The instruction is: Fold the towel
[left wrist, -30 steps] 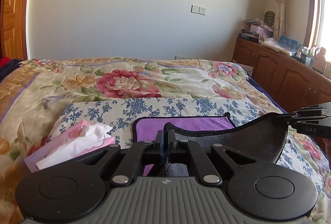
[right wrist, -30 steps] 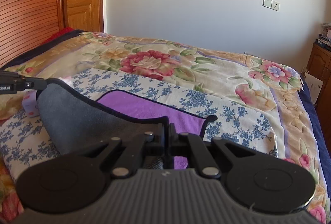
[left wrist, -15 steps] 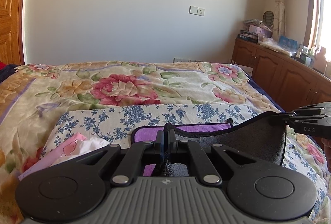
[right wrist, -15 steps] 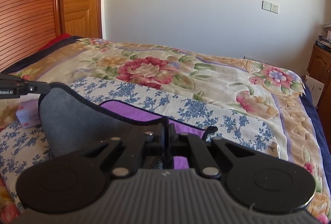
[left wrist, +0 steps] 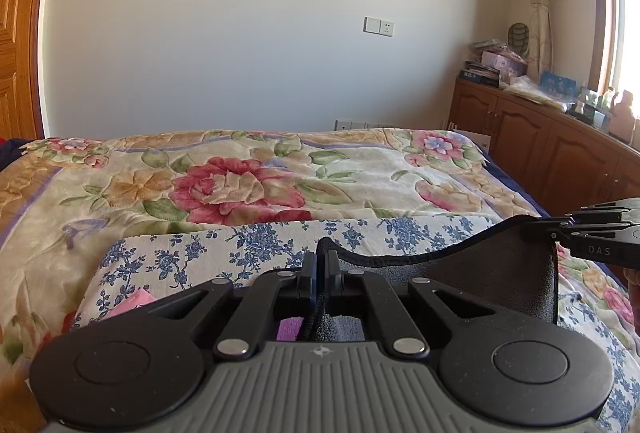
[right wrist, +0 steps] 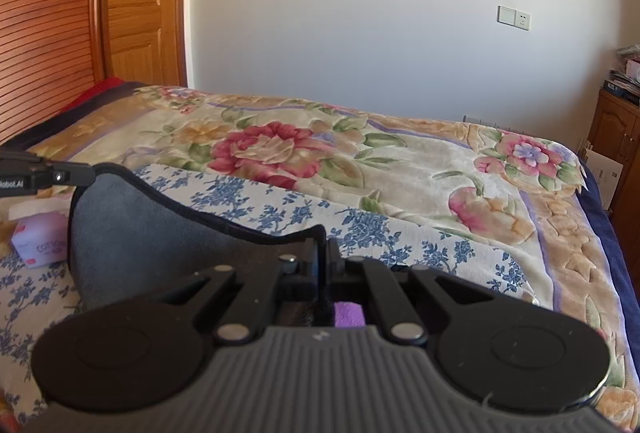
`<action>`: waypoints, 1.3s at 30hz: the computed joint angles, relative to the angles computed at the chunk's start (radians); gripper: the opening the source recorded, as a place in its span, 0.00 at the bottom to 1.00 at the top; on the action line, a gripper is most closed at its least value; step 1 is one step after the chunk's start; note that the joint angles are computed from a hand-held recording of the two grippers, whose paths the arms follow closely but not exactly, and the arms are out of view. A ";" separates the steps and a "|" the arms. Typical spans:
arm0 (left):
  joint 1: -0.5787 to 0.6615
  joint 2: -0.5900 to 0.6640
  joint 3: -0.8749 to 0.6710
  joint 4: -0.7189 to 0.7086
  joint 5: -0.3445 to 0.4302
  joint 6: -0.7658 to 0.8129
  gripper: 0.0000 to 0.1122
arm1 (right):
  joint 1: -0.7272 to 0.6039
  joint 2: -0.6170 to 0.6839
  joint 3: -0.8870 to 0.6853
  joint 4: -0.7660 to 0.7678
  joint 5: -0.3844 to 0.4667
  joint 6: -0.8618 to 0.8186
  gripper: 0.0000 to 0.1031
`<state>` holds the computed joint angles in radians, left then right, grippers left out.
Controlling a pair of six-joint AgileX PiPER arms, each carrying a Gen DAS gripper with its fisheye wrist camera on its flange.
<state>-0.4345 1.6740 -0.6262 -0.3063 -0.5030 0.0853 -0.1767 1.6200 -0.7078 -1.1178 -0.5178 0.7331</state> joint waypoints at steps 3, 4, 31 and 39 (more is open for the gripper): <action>-0.006 0.016 -0.005 -0.007 -0.016 -0.009 0.04 | 0.002 0.020 -0.016 0.019 0.000 -0.008 0.04; -0.007 0.023 -0.008 -0.008 -0.020 -0.008 0.04 | 0.004 0.026 -0.021 0.027 0.002 -0.014 0.04; 0.012 0.197 -0.181 -0.047 -0.043 0.026 0.04 | 0.057 0.197 -0.109 0.336 0.001 -0.286 0.04; 0.026 0.249 -0.212 -0.045 -0.062 0.024 0.04 | 0.064 0.252 -0.131 0.433 -0.034 -0.382 0.04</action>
<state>-0.4085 1.9234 -0.8378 -0.3509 -0.5650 0.1089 -0.1129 1.8719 -0.8387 -0.6850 -0.5516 0.3508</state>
